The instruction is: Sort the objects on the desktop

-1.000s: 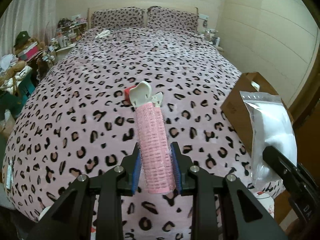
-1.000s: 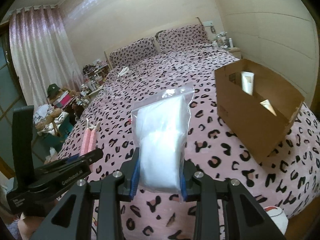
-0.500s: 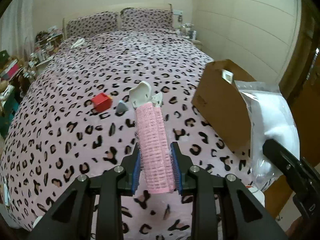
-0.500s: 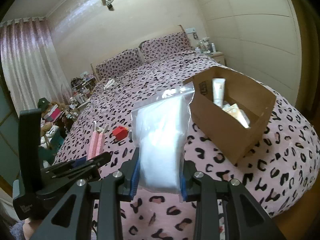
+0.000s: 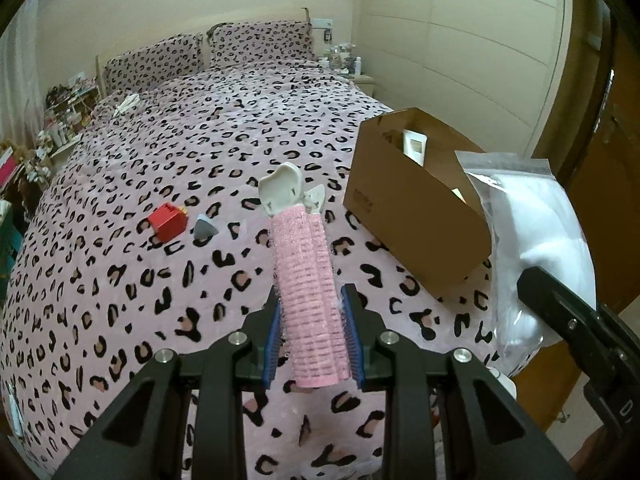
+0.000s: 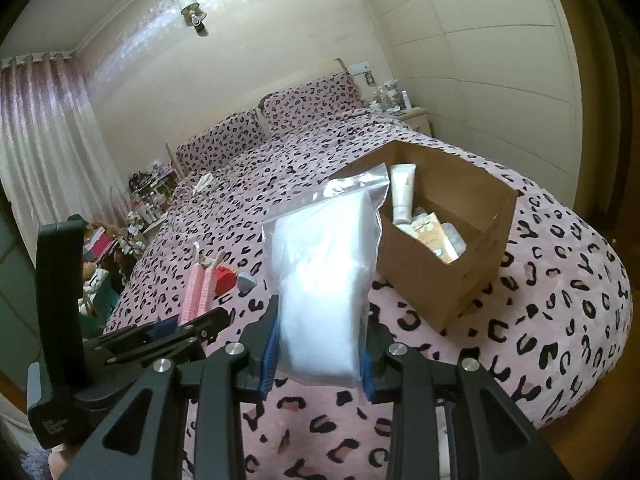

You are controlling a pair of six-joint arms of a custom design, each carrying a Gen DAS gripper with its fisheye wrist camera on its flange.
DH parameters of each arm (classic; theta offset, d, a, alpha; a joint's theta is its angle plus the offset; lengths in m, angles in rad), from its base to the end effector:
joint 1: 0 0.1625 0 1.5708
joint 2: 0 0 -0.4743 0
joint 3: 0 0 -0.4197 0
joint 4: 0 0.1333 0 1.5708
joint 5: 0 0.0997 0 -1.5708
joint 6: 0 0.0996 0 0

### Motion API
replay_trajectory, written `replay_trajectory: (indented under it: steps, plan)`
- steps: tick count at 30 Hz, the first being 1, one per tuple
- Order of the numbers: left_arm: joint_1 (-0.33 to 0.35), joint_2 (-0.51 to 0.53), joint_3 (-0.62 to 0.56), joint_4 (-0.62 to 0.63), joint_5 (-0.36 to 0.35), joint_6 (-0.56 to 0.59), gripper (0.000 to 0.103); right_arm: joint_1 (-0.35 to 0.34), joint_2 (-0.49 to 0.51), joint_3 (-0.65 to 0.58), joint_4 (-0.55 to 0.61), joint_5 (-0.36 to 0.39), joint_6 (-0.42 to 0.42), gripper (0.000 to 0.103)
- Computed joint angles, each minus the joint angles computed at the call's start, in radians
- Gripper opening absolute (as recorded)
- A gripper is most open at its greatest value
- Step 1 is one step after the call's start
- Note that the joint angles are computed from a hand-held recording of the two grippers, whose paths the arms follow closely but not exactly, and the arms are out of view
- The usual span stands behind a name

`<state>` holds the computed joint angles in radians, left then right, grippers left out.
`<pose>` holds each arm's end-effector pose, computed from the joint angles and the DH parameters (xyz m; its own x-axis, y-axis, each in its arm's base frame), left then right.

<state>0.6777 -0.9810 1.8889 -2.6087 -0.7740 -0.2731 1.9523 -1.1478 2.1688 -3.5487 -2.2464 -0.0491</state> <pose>-0.3625 -0.5543 0.1697 -0.6999 0.3007 -0.6478 0.6061 0.7299 -0.3161 0.2651 -0.4701 0.2739 -0.9029 0.1574 0.3999 -0.2591 0.5430 -0.7987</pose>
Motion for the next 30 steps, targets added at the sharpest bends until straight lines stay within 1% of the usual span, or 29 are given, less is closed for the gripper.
replay_trajectory:
  steps: [6,21,30]
  plan:
    - [0.001,0.023,-0.021,-0.007,-0.014,0.032,0.028,-0.012,-0.009,0.003,-0.016,-0.015,-0.012,0.032]
    - [0.002,0.114,-0.1,-0.01,-0.083,0.118,0.028,-0.069,-0.052,0.025,-0.028,-0.022,-0.002,0.032]
    - [0.003,0.157,-0.14,-0.019,-0.106,0.163,0.028,-0.09,-0.071,0.031,-0.04,-0.023,0.0,0.032]
